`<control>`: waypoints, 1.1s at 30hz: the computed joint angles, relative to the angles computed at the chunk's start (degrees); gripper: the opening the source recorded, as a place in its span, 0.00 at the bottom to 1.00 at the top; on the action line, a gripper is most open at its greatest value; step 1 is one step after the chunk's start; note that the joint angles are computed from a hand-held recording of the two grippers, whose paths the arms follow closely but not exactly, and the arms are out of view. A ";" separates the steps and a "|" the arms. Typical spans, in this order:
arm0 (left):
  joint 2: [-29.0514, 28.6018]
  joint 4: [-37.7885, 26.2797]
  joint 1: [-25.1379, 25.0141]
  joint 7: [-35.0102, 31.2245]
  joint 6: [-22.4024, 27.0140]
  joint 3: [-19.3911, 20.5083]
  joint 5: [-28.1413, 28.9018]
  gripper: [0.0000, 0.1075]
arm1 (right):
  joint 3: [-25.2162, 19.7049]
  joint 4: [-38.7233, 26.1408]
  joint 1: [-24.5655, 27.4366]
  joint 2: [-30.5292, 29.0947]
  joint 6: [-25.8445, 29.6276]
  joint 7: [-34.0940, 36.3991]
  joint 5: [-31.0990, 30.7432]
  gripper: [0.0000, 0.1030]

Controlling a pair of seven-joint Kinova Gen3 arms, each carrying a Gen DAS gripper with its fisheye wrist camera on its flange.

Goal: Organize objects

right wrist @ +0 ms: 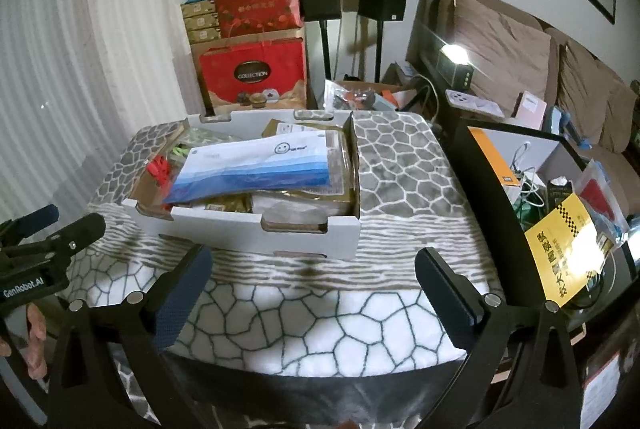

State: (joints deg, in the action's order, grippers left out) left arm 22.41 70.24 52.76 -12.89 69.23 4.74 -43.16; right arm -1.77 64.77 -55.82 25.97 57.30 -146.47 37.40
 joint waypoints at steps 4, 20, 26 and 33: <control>0.13 -0.12 0.00 -0.30 0.19 0.14 0.29 0.96 | 0.05 -0.31 -0.22 0.20 0.51 -0.21 -0.11 0.99; 0.02 0.00 -0.15 -0.10 0.11 0.03 0.59 0.96 | 0.05 -0.30 -0.46 0.34 0.69 -0.62 -0.23 0.99; -0.17 0.46 -0.41 0.09 -0.30 0.11 0.92 0.96 | 0.08 -0.36 -0.50 0.39 0.79 -0.74 -0.21 0.99; -0.17 0.46 -0.51 0.12 -0.34 0.18 1.00 0.96 | 0.07 -0.35 -0.53 0.40 0.84 -0.68 -0.19 0.99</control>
State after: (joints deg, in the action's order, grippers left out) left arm 22.25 70.70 52.25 -12.77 68.88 4.92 -42.16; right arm -1.71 64.41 -56.35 26.37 58.13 -147.15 37.21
